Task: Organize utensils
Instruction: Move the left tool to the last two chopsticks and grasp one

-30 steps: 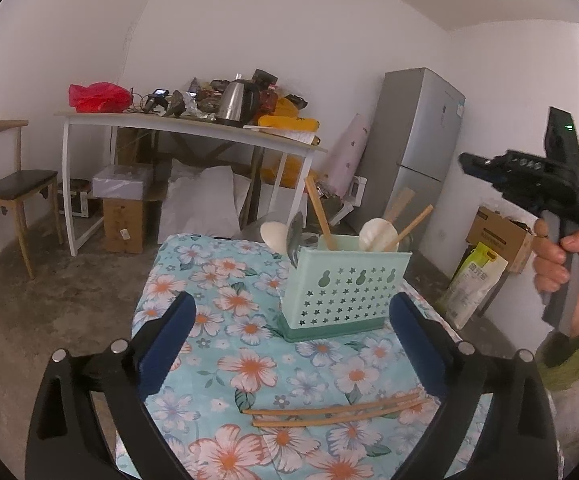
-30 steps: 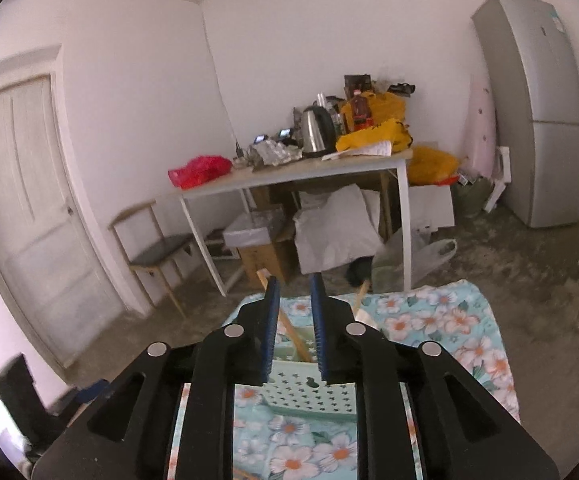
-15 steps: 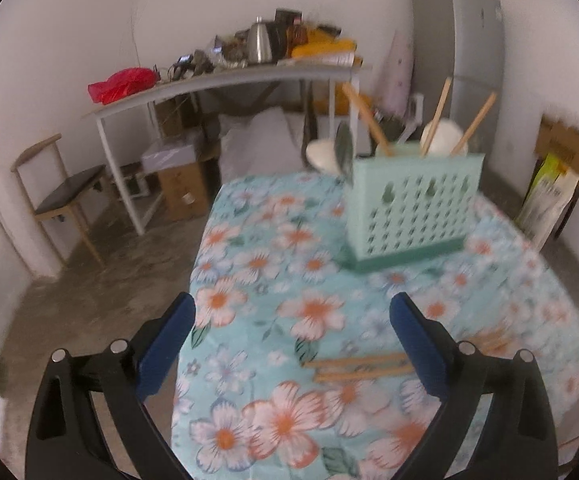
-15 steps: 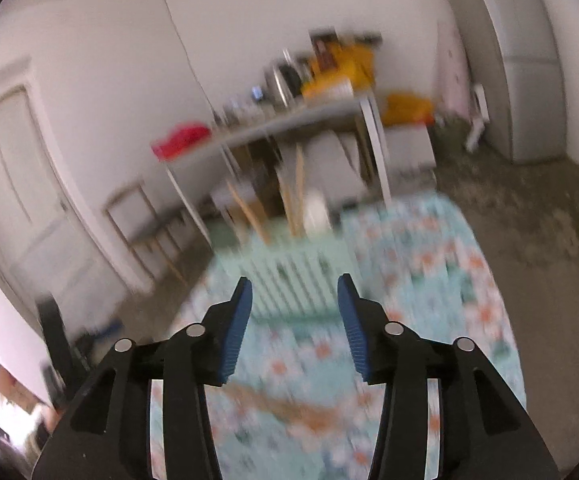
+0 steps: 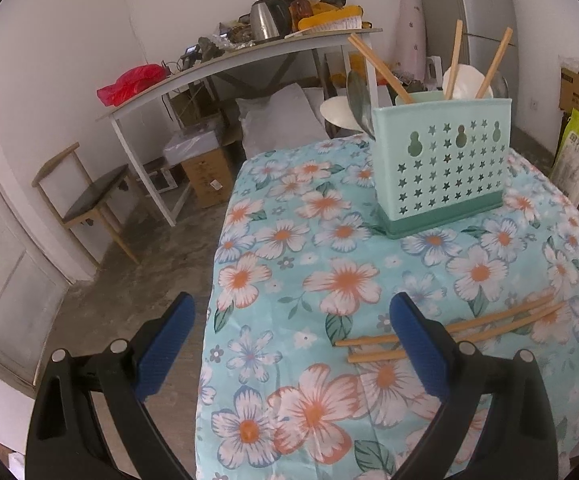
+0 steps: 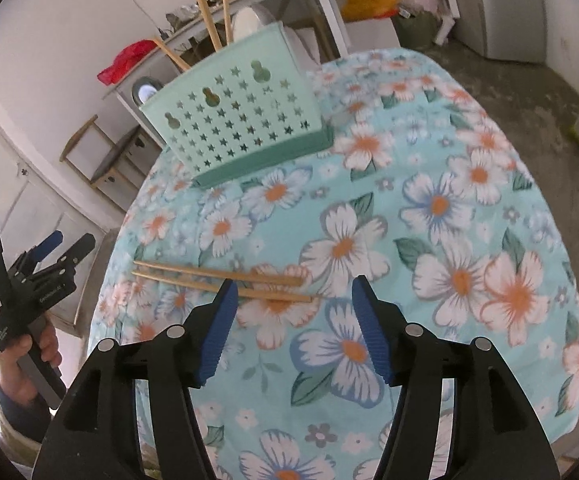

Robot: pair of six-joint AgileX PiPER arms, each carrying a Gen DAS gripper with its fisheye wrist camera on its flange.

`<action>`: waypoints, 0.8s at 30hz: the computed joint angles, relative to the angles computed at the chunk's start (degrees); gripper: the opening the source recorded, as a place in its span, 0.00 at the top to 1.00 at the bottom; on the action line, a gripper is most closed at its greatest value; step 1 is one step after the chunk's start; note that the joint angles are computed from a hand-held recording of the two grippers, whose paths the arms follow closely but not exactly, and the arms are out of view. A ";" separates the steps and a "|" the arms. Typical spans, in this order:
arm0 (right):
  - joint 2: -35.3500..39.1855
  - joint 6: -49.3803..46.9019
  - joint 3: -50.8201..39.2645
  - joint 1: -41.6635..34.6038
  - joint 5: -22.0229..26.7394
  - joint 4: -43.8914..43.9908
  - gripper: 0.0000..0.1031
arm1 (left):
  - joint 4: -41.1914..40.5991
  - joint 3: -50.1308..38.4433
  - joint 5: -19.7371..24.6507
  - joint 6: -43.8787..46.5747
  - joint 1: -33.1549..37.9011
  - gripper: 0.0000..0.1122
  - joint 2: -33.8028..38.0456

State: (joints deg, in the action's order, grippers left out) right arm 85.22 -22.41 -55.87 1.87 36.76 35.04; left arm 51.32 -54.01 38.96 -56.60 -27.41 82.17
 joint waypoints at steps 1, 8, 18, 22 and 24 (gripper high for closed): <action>0.11 0.14 0.14 0.11 -0.17 -0.20 0.43 | 0.08 -0.10 0.18 -0.13 -0.20 0.15 0.18; 1.31 0.30 -0.20 0.35 -0.38 -0.48 0.42 | 0.77 -0.95 0.51 -0.15 -0.48 0.15 2.02; 2.64 0.40 -1.22 -0.19 -0.18 -0.33 0.42 | 1.24 -1.82 0.37 -0.13 -0.11 0.15 3.56; 3.00 0.35 -1.47 -0.88 -0.02 0.04 0.42 | 1.13 -2.26 0.01 0.21 0.25 0.15 4.34; 3.13 0.30 -1.51 -1.11 -0.01 0.17 0.42 | 1.16 -2.45 -0.12 0.20 0.30 0.15 4.80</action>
State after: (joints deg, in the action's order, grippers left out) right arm 88.36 -22.10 -57.38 0.76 36.75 35.21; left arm 52.48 -56.46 38.83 -56.40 -27.11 86.97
